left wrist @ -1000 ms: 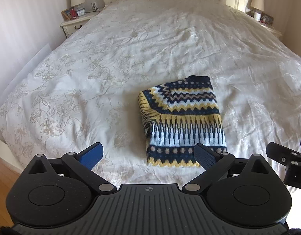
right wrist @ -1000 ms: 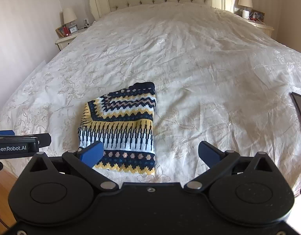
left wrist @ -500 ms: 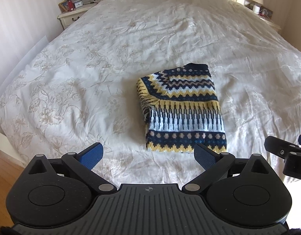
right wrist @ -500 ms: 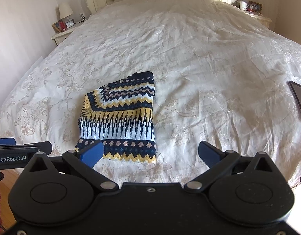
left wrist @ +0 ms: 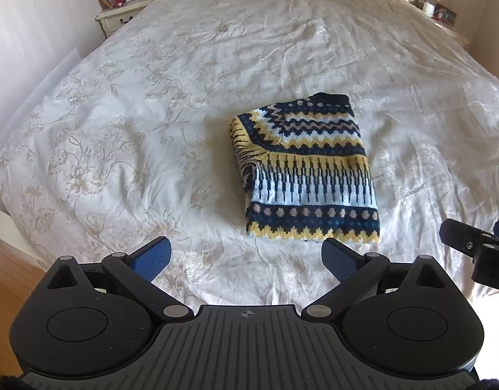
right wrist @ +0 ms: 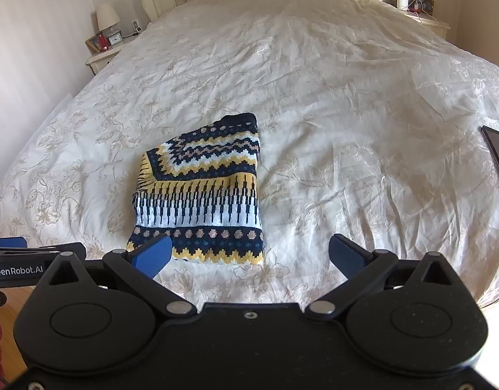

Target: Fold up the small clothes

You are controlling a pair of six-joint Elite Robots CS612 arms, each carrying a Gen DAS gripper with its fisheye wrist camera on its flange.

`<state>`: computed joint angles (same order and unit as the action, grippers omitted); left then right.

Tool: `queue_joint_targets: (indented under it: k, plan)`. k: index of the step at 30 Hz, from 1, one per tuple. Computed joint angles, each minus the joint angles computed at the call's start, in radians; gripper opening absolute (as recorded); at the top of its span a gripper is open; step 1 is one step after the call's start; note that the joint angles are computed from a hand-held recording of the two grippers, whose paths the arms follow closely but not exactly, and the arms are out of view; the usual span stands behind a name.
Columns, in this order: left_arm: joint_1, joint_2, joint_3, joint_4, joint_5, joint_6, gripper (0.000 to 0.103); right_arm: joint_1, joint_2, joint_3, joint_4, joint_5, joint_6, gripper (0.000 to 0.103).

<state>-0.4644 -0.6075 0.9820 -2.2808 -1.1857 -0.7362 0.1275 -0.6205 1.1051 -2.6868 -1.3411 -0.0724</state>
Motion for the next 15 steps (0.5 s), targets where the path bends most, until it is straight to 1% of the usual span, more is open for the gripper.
queue_joint_targets:
  k: [15]
  plan:
    - [0.006, 0.018, -0.032, 0.030, -0.031, 0.005, 0.101, 0.002, 0.014, -0.024, 0.032, -0.004, 0.018, 0.102]
